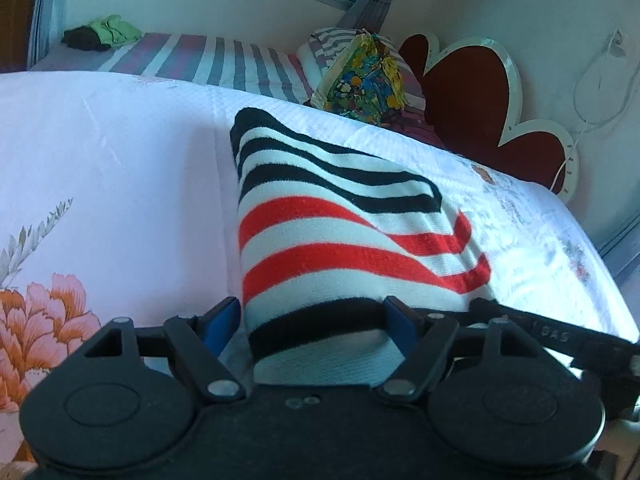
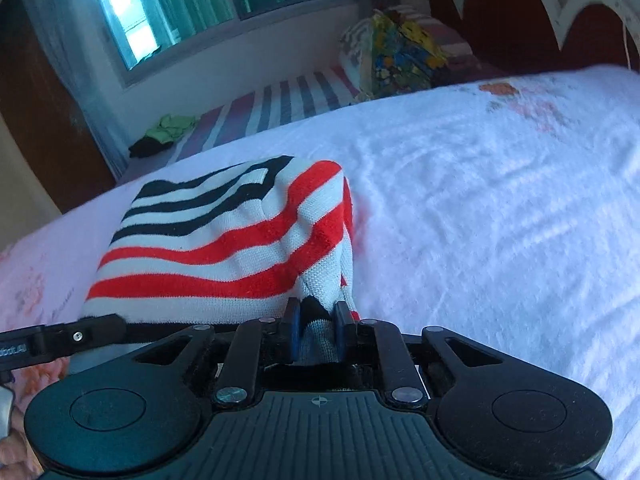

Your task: Fold small clothes

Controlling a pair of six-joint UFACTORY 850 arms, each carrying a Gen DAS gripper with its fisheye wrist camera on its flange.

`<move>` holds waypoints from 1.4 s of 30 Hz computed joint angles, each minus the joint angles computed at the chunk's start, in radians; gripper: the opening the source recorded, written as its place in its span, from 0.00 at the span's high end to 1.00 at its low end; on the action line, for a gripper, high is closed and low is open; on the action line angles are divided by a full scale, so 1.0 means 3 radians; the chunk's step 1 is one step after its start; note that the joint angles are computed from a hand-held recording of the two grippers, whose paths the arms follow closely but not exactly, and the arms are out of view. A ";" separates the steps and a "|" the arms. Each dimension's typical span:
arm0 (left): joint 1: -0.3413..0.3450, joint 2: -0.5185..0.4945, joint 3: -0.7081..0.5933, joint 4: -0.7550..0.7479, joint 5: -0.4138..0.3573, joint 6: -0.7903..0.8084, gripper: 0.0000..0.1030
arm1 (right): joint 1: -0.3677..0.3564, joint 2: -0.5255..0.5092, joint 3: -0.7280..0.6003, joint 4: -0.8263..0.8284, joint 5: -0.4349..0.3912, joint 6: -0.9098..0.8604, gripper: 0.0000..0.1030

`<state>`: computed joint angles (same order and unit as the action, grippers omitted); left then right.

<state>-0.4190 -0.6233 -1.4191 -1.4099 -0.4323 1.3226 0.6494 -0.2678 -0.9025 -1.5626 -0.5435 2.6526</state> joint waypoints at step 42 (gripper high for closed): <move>-0.0207 -0.1019 -0.1656 0.2323 0.0274 -0.2373 0.28 | -0.0539 -0.0804 -0.1011 0.0004 0.0014 -0.1218 0.60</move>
